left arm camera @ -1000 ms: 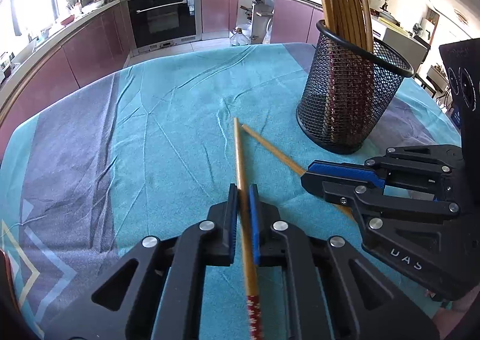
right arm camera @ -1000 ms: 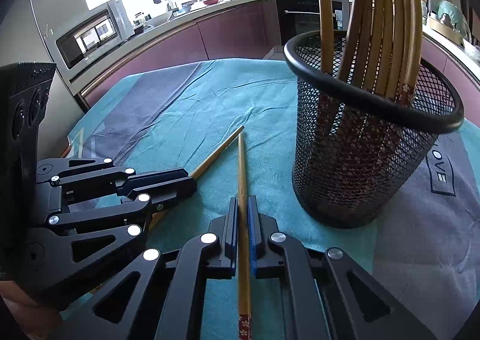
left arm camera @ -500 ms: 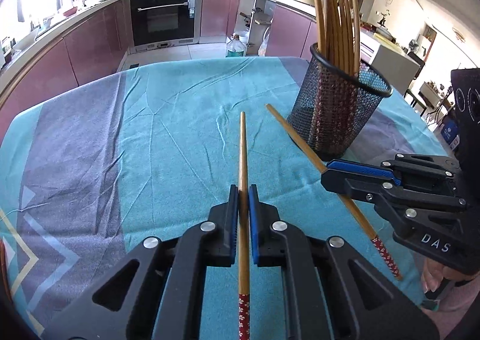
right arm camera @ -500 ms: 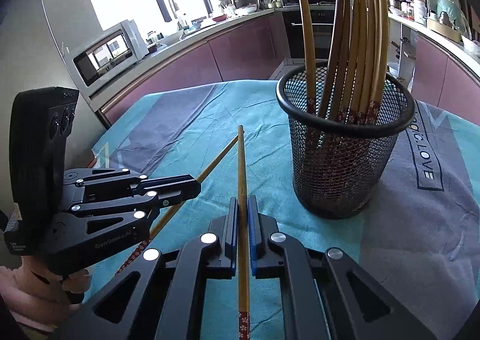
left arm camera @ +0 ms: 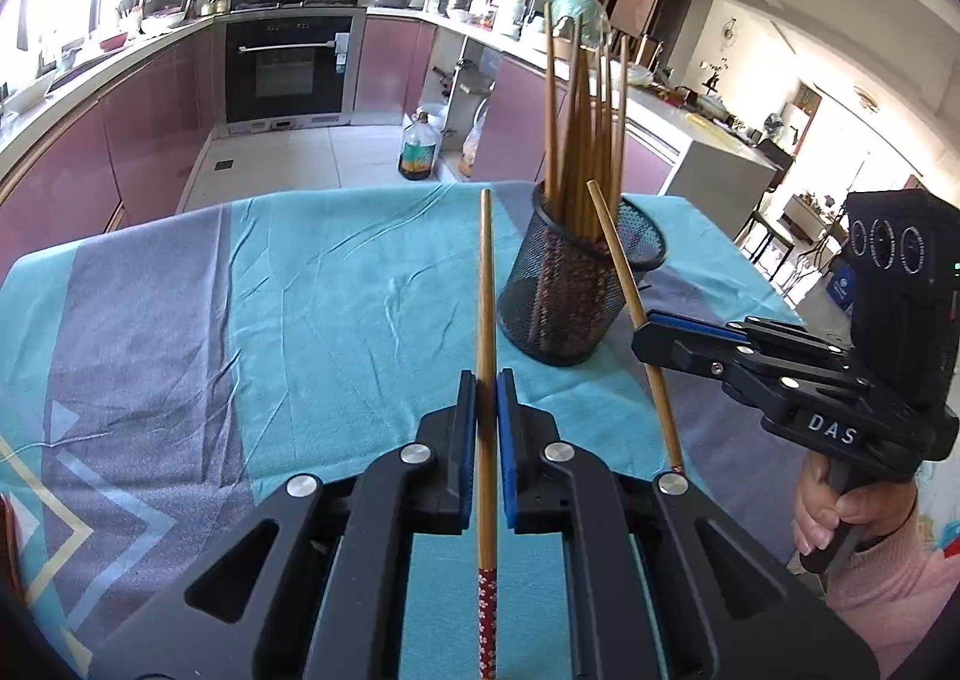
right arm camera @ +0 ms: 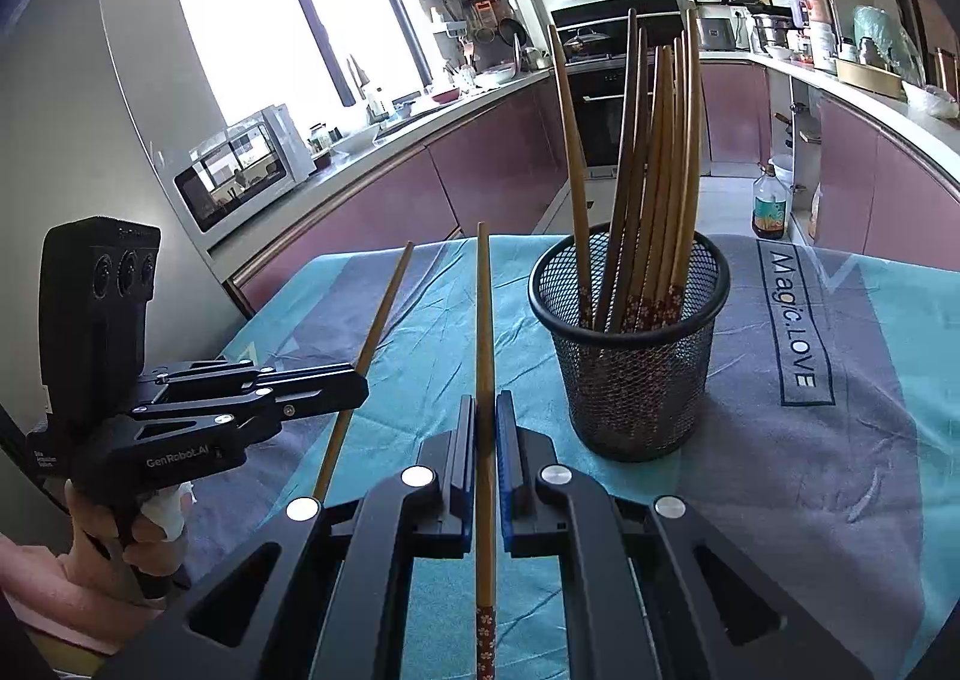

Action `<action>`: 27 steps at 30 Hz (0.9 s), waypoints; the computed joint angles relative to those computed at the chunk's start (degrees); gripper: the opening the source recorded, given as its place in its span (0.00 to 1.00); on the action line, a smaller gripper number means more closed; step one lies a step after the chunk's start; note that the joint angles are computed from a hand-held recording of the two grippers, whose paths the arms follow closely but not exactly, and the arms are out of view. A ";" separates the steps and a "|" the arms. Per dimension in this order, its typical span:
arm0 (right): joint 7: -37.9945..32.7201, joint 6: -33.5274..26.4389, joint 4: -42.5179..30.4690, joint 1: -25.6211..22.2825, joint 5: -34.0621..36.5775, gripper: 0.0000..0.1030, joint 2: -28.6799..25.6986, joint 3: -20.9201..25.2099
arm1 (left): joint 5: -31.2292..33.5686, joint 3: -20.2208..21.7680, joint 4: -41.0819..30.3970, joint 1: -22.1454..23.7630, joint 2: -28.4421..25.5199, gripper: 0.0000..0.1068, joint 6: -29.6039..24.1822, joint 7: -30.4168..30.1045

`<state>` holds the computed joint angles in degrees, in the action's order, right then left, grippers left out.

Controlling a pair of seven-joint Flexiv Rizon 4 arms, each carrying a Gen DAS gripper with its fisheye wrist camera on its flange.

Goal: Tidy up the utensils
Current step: 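Lift both chopsticks upright and carry them over the mesh cup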

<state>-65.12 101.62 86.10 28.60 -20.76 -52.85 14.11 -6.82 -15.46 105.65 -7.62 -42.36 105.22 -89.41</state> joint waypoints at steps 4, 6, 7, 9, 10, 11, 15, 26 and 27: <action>0.12 3.11 1.97 0.27 1.03 0.05 1.41 -1.22 | 1.82 -3.20 1.04 2.55 0.73 0.07 1.40 -0.15; 0.22 4.60 2.80 0.81 1.47 0.05 2.03 -2.30 | 2.75 -4.47 1.32 3.51 0.98 0.07 1.98 -0.35; 0.29 5.30 3.15 1.19 1.76 0.05 2.34 -3.00 | 3.27 -5.17 1.49 4.10 1.11 0.07 2.28 -0.48; 0.45 6.30 3.45 1.28 1.89 0.05 2.67 -3.45 | 4.22 -6.23 1.80 4.95 1.42 0.07 2.82 -0.80; 0.56 6.66 3.47 1.37 1.95 0.05 2.81 -3.66 | 4.69 -6.75 1.95 5.38 1.58 0.07 3.05 -0.98; 0.68 7.07 3.49 1.42 2.02 0.05 2.92 -3.86 | 4.95 -6.85 2.03 5.42 1.80 0.07 3.22 -1.19; 0.94 8.14 3.58 1.64 1.88 0.05 3.24 -4.35 | 6.25 -7.89 1.77 6.27 2.00 0.07 3.65 -1.72; 0.05 10.62 3.30 2.86 2.52 0.05 4.36 -6.96 | 8.49 -8.99 0.28 7.19 2.71 0.07 4.89 -2.57; -0.09 10.82 3.26 2.98 2.65 0.05 4.53 -7.18 | 8.55 -8.91 0.07 7.14 2.81 0.07 4.98 -2.67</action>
<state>-65.22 112.45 89.35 31.58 -18.11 -48.32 6.93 1.73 -24.37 105.72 -0.48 -39.54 110.20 -92.08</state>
